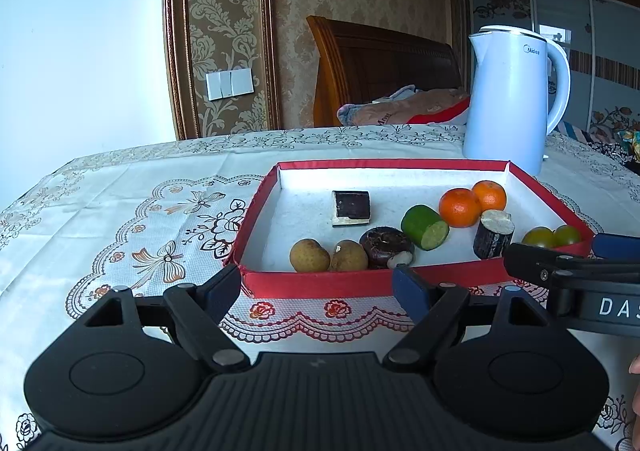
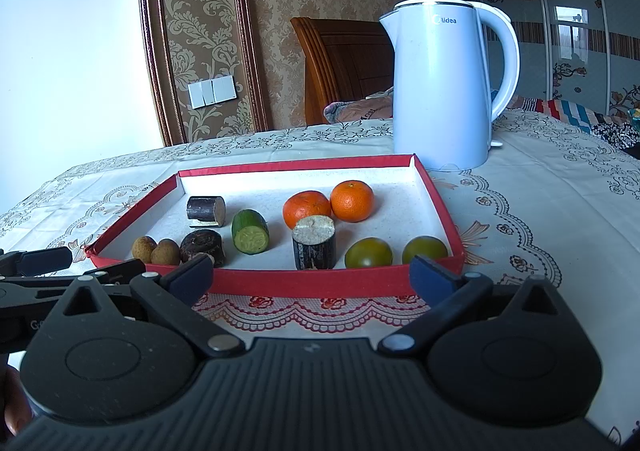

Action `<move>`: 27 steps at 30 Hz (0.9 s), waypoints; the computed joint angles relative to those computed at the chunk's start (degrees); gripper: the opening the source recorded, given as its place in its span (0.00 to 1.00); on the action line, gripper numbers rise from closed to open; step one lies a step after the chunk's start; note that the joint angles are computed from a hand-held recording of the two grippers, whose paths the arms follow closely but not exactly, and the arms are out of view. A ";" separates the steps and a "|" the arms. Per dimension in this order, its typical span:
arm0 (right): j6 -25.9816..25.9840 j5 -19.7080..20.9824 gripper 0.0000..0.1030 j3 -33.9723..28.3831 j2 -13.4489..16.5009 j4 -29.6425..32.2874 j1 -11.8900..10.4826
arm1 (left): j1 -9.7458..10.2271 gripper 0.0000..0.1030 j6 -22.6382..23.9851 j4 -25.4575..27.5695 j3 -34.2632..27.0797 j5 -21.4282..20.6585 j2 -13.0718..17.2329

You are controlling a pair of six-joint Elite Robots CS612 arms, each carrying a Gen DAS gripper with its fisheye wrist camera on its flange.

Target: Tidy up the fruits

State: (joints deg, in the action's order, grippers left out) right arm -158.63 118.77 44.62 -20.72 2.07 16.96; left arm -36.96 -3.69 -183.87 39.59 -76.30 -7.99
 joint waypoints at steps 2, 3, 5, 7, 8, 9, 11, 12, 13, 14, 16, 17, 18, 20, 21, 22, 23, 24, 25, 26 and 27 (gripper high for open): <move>0.05 -0.17 1.00 -0.18 0.09 0.26 -0.01 | 0.02 0.80 -0.05 0.18 0.00 -0.07 -0.03; 0.07 -0.19 1.00 -0.20 0.11 0.27 -0.01 | 0.05 0.80 -0.01 0.26 -0.01 -0.26 -0.05; 0.07 -0.16 1.00 -0.21 0.12 0.25 -0.01 | 0.05 0.80 0.09 0.42 -0.01 -0.17 -0.07; 0.07 -0.16 1.00 -0.21 0.12 0.25 -0.01 | 0.05 0.80 0.35 0.31 -0.11 -0.03 0.00; 0.07 -0.20 1.00 -0.21 0.12 0.28 -0.02 | 0.07 0.80 0.44 0.30 -0.14 -0.09 0.01; 0.09 -0.22 1.00 -0.20 0.12 0.28 -0.02 | 0.07 0.80 0.42 0.28 -0.15 0.03 0.02; 0.08 -0.20 1.00 -0.14 0.08 0.22 -0.02 | 0.04 0.80 0.23 0.27 -0.19 0.51 0.03; 0.08 -0.20 1.00 -0.14 0.08 0.22 -0.02 | 0.07 0.80 0.12 0.32 -0.19 0.50 0.02; 0.07 -0.22 1.00 -0.12 0.07 0.23 -0.02 | 0.12 0.80 -0.04 0.46 -0.18 0.29 -0.02; 0.09 -0.25 1.00 -0.10 0.05 0.25 -0.03 | 0.16 0.80 -0.20 0.58 -0.15 0.07 -0.06; 0.14 -0.50 1.00 0.12 -0.07 0.24 -0.06 | 0.15 0.80 -0.06 0.35 -0.17 0.29 -0.03; 0.17 -0.75 1.00 0.29 -0.17 0.22 -0.10 | 0.10 0.80 0.27 -0.01 -0.24 0.69 0.06; 0.21 -1.15 1.00 0.40 -0.28 0.44 -0.17 | 0.02 0.80 0.67 -0.46 -0.30 1.30 0.16; 1.36 -2.04 1.00 0.91 -0.61 1.16 -0.31 | -0.05 0.80 0.96 -0.93 -0.18 2.00 0.17; 2.10 -3.06 1.00 1.55 -0.93 1.35 -0.43 | 0.00 0.80 0.93 -0.59 0.03 1.68 0.01; 2.76 -4.35 1.00 2.14 -1.25 1.87 -0.59 | 0.09 0.80 0.79 0.18 0.64 0.89 -0.38; 3.30 -4.92 1.00 2.41 -1.37 2.54 -0.63 | 0.28 0.80 0.59 1.34 1.43 -0.53 -0.92; 3.58 -4.63 1.00 2.31 -1.25 3.37 -0.55 | 0.47 0.80 0.38 2.82 2.20 -2.06 -1.47; 3.57 -3.84 1.00 1.59 -0.81 4.77 -0.40 | 0.63 0.80 0.23 4.17 2.81 -3.49 -1.90; 3.74 -3.12 1.00 0.48 -0.21 6.64 -0.28 | 0.71 0.80 0.20 5.53 3.26 -4.45 -2.24; 4.35 -3.03 1.00 -0.53 0.29 8.48 -0.29 | 0.71 0.80 0.39 6.92 3.48 -4.80 -2.46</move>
